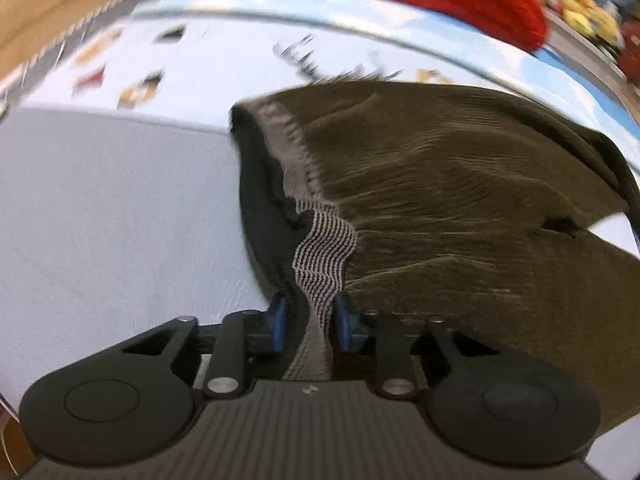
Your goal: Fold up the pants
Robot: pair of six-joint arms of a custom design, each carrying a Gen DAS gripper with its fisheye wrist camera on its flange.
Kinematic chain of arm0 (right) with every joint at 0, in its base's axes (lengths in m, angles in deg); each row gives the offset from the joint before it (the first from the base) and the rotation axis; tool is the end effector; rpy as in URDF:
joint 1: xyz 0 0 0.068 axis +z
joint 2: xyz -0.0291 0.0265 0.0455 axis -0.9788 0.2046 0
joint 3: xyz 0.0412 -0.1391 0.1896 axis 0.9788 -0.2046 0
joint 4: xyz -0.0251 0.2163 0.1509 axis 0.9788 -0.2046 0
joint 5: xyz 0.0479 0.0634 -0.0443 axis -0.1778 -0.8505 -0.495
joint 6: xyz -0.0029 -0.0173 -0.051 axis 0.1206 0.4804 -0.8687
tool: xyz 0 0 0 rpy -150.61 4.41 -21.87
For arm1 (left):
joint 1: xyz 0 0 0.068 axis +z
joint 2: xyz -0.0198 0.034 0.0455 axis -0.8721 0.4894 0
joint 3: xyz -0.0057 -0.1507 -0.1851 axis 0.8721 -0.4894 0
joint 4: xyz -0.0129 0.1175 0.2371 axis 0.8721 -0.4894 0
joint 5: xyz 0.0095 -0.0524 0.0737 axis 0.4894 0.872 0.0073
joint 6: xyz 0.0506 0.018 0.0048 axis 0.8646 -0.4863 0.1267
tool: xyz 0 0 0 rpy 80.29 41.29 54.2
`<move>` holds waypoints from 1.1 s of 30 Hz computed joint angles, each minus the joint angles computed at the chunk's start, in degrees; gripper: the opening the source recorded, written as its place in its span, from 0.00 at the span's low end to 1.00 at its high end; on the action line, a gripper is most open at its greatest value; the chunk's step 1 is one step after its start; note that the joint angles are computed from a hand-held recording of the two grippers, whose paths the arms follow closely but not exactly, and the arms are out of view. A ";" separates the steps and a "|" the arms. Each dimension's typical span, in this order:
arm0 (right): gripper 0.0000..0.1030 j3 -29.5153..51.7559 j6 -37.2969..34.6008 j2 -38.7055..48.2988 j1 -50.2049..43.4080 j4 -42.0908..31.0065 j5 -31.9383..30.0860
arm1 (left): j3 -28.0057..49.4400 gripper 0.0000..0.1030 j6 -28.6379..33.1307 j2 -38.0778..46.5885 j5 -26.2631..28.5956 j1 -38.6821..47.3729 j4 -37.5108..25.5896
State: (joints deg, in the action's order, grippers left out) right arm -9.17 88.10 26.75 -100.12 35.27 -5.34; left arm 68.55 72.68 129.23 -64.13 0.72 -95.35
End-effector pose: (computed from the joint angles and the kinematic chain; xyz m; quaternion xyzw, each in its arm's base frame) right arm 0.2796 -0.1097 0.2455 0.2492 0.9348 0.0072 0.2528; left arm 0.1343 0.2227 0.2687 -0.2238 0.9389 0.0402 0.2584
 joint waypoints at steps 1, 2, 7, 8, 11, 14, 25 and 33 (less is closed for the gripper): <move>0.06 -0.42 -1.00 -0.82 -1.27 -0.93 -0.65 | -0.37 0.11 0.79 -1.16 0.52 0.37 -0.30; 0.06 -0.66 -1.73 -1.40 -2.75 -2.11 -1.66 | -0.55 0.11 1.41 -2.04 0.28 0.79 -0.20; 0.07 1.78 -10.81 2.10 -9.53 -11.76 -8.33 | 3.89 0.11 2.61 1.57 0.37 3.41 -4.27; 0.09 2.44 -11.86 2.86 -10.77 -13.04 -9.42 | 4.88 0.12 2.66 2.71 -0.31 3.38 -5.51; 0.21 3.96 -9.41 4.61 -14.95 -12.10 -13.91 | 7.57 0.17 1.46 5.70 -0.92 3.47 -8.41; 0.25 3.93 -4.64 5.01 -18.24 -8.27 -13.29 | 9.31 0.38 -0.79 8.10 -0.92 3.07 -9.84; 0.14 5.24 0.53 9.72 -19.50 -5.26 -9.62 | 7.84 0.46 -2.46 10.03 -6.57 0.15 -8.96; 0.09 3.59 0.76 4.97 -22.72 -2.94 -10.48 | 8.56 0.14 4.90 7.19 -1.40 3.58 -11.01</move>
State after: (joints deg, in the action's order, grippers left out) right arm -5.59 88.86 31.73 -122.85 32.33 -15.83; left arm 77.12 77.58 136.42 -65.53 4.30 -106.37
